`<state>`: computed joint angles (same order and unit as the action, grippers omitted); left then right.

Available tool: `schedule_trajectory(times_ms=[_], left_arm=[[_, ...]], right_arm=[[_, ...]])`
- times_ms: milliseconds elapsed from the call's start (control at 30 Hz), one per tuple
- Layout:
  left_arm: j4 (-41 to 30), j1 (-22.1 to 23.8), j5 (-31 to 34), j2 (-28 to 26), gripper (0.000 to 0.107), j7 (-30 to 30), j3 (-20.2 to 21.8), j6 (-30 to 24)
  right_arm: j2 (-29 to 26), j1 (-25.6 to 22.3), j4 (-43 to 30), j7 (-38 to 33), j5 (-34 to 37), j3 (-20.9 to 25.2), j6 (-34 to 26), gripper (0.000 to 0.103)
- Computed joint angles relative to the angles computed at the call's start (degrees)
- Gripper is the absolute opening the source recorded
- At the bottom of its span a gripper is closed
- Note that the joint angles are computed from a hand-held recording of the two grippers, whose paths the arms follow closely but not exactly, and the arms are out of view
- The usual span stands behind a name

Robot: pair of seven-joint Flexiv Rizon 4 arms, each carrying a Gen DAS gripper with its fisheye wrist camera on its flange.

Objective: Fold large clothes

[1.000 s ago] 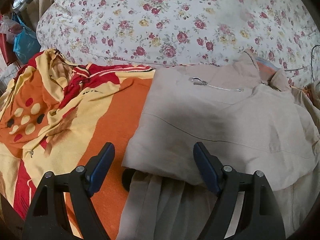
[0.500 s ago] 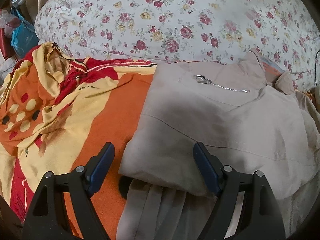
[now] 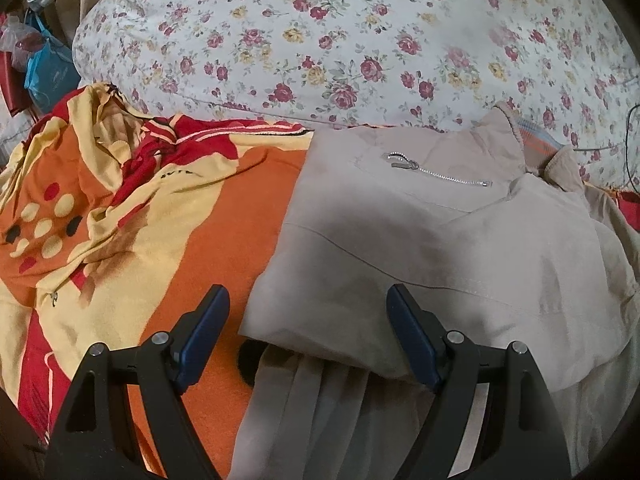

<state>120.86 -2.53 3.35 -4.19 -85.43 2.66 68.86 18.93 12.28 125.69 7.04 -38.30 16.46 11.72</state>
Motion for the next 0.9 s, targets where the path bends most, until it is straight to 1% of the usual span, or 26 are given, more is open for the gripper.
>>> schedule_trajectory(times_ms=[33, 67, 100, 133, 200, 233, 333, 400, 433, 467, 500, 533, 567, 600, 633, 667, 733, 833, 900], left_arm=[[0.0, 0.1, -0.6, 0.0, 0.081, 0.2, -0.1, -0.1], [0.0, 0.1, -1.2, -0.1, 0.081, 0.4, -0.2, -0.2], [-0.1, 0.1, -1.3, -0.2, 0.081, 0.4, -0.2, -0.2], [-0.2, 0.0, -1.0, -0.3, 0.081, 0.2, -0.2, -0.2], [-0.3, -0.1, -0.1, -0.3, 0.081, -0.1, -0.1, -0.4], [-0.3, -0.2, 0.2, -0.3, 0.081, -0.1, -0.1, -0.4], [-0.3, -0.1, 0.8, -0.4, 0.081, -0.3, 0.0, -0.3], [-0.4, -0.1, 0.5, -0.6, 0.081, -0.2, 0.0, -0.6], [-0.6, -0.1, 0.5, -0.8, 0.081, -0.1, 0.0, -0.7], [-0.8, -0.1, 0.6, -0.9, 0.081, -0.2, 0.0, -0.9], [-1.0, -0.1, 0.9, -1.1, 0.081, -0.3, 0.0, -1.0], [-1.2, -0.2, 1.2, -1.1, 0.081, -0.4, 0.0, -1.1], [-1.3, -0.2, 1.5, -1.2, 0.081, -0.4, 0.1, -1.1], [-1.3, -0.2, 1.5, -1.1, 0.081, -0.4, 0.1, -1.1], [-1.3, -0.2, 1.0, -1.1, 0.081, 0.0, 0.0, -1.1], [-1.2, -0.1, 0.3, -1.0, 0.081, 0.3, 0.0, -1.2], [-0.9, 0.1, -1.4, -0.7, 0.081, 1.1, -0.2, -1.1], [-0.6, 0.3, -3.7, 0.0, 0.081, 2.0, -0.3, -0.6], [0.0, 0.6, -6.3, 0.8, 0.081, 3.2, -0.4, 0.5]], right_arm=[[1.7, 1.1, 0.8, 3.1, -1.3, -0.5, -0.5, 0.04], [3.5, 3.3, 2.5, 4.1, -3.2, -2.6, 2.8, 0.041], [4.6, 3.8, 3.7, 3.0, -4.3, -3.9, 7.8, 0.047], [4.1, 3.8, 3.5, -0.2, -4.0, -4.6, 12.2, 0.058], [1.0, 0.3, 1.9, -6.0, -1.7, -3.2, 20.6, 0.067], [-0.5, 0.0, 1.2, -7.3, -1.3, -3.3, 22.4, 0.067], [-8.8, -0.3, -4.1, -9.6, -3.6, -2.9, 20.2, 0.067], [-13.0, 0.4, -6.9, -12.0, -3.6, -3.8, 18.3, 0.069], [-15.8, 1.0, -9.2, -14.6, -2.9, -4.4, 15.6, 0.069], [-17.7, 1.8, -10.7, -15.4, -2.9, -4.7, 12.7, 0.069], [-19.8, 2.5, -12.3, -15.9, -3.2, -5.2, 9.3, 0.068], [-20.8, 2.7, -12.7, -15.9, -3.1, -5.9, 7.9, 0.062], [-21.3, 2.5, -12.4, -16.6, -2.0, -6.6, 8.3, 0.053], [-21.1, 2.3, -11.8, -17.1, -1.0, -7.0, 9.1, 0.014], [-19.4, 1.7, -10.0, -16.6, 0.7, -7.2, 11.2, 0.006], [-17.9, 0.8, -8.0, -14.5, 0.8, -7.5, 16.4, 0.006], [-11.6, -1.4, -1.7, -11.7, -0.6, -7.4, 28.5, 0.005], [-3.5, -4.5, 2.7, -9.7, -5.7, -6.0, 39.2, 0.005], [-0.1, -5.9, 2.9, -10.4, -6.5, -5.3, 45.9, 0.005]])
